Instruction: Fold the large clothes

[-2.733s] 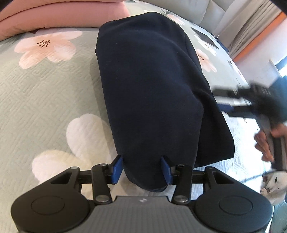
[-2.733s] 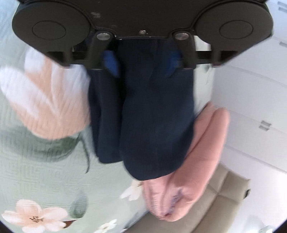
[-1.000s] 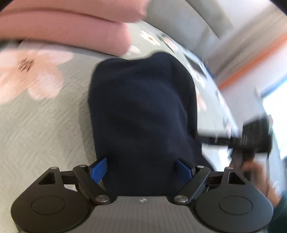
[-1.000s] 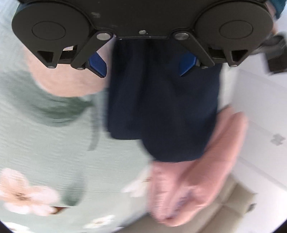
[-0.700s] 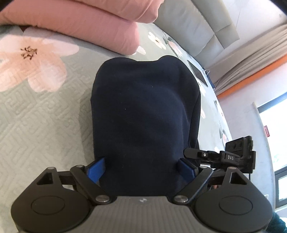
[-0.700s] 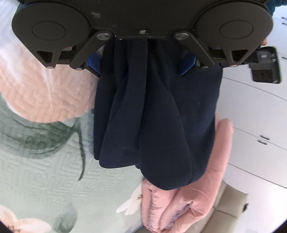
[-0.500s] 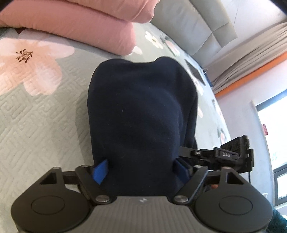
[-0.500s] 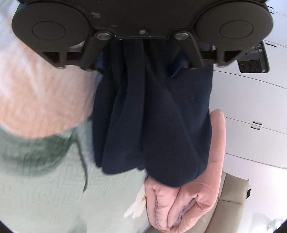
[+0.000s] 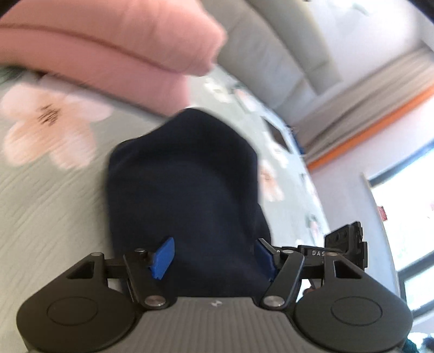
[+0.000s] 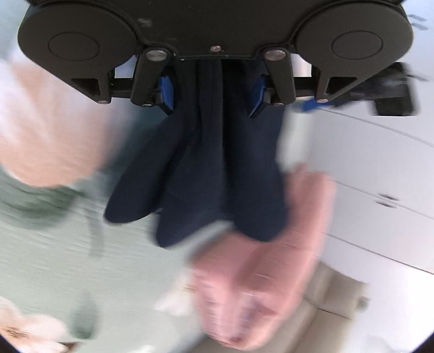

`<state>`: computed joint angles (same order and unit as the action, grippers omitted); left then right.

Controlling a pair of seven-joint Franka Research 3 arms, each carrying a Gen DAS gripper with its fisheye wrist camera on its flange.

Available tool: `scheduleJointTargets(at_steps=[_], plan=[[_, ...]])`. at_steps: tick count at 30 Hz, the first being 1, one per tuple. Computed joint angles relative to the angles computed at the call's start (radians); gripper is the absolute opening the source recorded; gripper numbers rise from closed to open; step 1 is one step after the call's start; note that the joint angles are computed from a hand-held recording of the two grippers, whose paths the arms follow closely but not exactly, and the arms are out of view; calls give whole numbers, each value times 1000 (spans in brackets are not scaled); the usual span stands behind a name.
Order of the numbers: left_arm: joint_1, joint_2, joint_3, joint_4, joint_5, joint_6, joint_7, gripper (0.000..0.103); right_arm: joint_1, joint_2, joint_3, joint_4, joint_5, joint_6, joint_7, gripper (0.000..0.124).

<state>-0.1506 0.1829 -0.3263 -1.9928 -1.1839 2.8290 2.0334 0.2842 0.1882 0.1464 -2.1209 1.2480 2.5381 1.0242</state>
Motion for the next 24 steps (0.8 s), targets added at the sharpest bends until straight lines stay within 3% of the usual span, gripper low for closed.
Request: scheduleJointTargets(at_steps=[3,5,6,8,10,13,14,16,18,19,22,24], plan=[[-23,3,15,-27,131,44,-110,72,-5,8,-5,-17,-14,22,-30,68],[-11,17,-1,-22,142,50,-110,79,-10,15,-7,-14,-25,16,-44,76],[2,26,-13,-15,126,35,-92,80,-24,13,-7,-19,5,-9,-57,76],[2,59,-13,3,168,23,-125,80,-63,-5,-1,-36,189,-78,-183,76],[-3,81,-20,3,229,46,-159,81,-61,-49,-11,-66,247,-87,-241,78],[5,84,-44,-5,299,79,-187,82,4,-110,-7,-94,82,31,-213,81],[12,82,-52,-7,316,79,-197,83,29,-138,1,-119,59,107,-213,81],[31,90,-70,-2,329,72,-203,83,63,-187,9,-162,177,218,-311,81],[57,88,-95,-5,305,70,-184,83,86,-212,2,-176,308,264,-407,81],[62,97,-100,2,298,72,-181,83,92,-206,-4,-166,319,246,-409,81],[72,98,-111,2,282,75,-177,82,86,-149,-25,-113,178,49,-264,81],[73,87,-107,-5,290,68,-189,81,99,-78,-9,-55,131,50,-213,81]])
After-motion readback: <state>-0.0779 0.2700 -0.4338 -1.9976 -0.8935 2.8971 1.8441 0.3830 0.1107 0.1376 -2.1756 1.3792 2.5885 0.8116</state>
